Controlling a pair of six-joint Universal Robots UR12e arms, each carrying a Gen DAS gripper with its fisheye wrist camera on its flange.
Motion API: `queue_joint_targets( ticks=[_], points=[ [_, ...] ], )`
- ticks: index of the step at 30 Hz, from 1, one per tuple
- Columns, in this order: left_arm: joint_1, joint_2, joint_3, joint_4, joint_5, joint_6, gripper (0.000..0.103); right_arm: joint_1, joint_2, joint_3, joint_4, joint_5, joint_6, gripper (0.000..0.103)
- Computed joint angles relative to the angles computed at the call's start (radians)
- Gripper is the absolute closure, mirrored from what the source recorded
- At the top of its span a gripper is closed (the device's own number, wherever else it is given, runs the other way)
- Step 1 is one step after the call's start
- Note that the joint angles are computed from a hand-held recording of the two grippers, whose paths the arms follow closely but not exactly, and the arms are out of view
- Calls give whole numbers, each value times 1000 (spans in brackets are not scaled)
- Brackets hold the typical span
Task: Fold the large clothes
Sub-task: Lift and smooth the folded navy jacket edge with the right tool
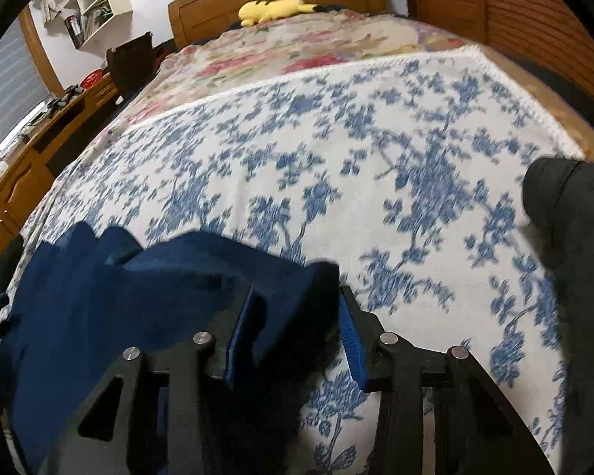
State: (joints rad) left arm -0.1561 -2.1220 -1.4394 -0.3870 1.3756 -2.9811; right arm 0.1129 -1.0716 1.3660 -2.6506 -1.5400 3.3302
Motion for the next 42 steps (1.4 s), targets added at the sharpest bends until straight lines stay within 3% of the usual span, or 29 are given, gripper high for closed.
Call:
queue_joint_targets(
  ticks=[1, 2, 4, 7, 8, 10, 12, 13, 15, 17, 19, 27, 28, 29, 30, 35, 38, 42],
  points=[
    [1, 0, -3, 5, -4, -6, 36, 0, 0, 1, -5, 0, 0, 73],
    [2, 0, -5, 5, -6, -10, 36, 10, 1, -1, -51, -30, -22, 99],
    [6, 1, -10, 9, -13, -22, 36, 17, 1, 3, -119, -50, -30, 99],
    [7, 2, -11, 15, -18, -28, 36, 37, 1, -2, -142, -113, -60, 99],
    [8, 3, -12, 18, -19, -29, 36, 45, 2, -8, -139, -138, -71, 98],
    [7, 6, -15, 26, -17, -27, 36, 57, 1, -13, -125, -166, -93, 85],
    [5, 11, -22, 43, -8, -20, 36, 66, 1, -18, -122, -154, -112, 55],
    [3, 13, -25, 50, -3, -16, 36, 69, 3, -23, -120, -143, -127, 51],
    [1, 20, -34, 70, 2, -8, 36, 82, 4, -29, -125, -142, -162, 48],
    [0, 25, -40, 83, 0, -4, 36, 82, 7, -35, -116, -70, -182, 48],
    [-1, 30, -43, 88, -7, -1, 36, 80, 19, -53, -70, 3, -212, 48],
    [-7, 43, -53, 105, -33, 6, 36, 85, 109, -175, 146, 67, -254, 49],
    [-8, 44, -54, 107, -34, 7, 36, 82, 119, -191, 173, 84, -262, 54],
    [-9, 46, -55, 109, -36, 11, 36, 80, 126, -202, 194, 107, -273, 81],
    [-9, 47, -57, 110, -37, 14, 36, 83, 129, -208, 190, 97, -282, 96],
    [-8, 53, -68, 125, -39, 19, 36, 101, 133, -208, 56, 58, -268, 100],
    [-4, 57, -74, 125, -40, 10, 36, 112, 133, -194, -75, 43, -266, 100],
    [1, 65, -87, 124, -36, 5, 36, 128, 143, -208, -103, 5, -274, 96]
  ],
)
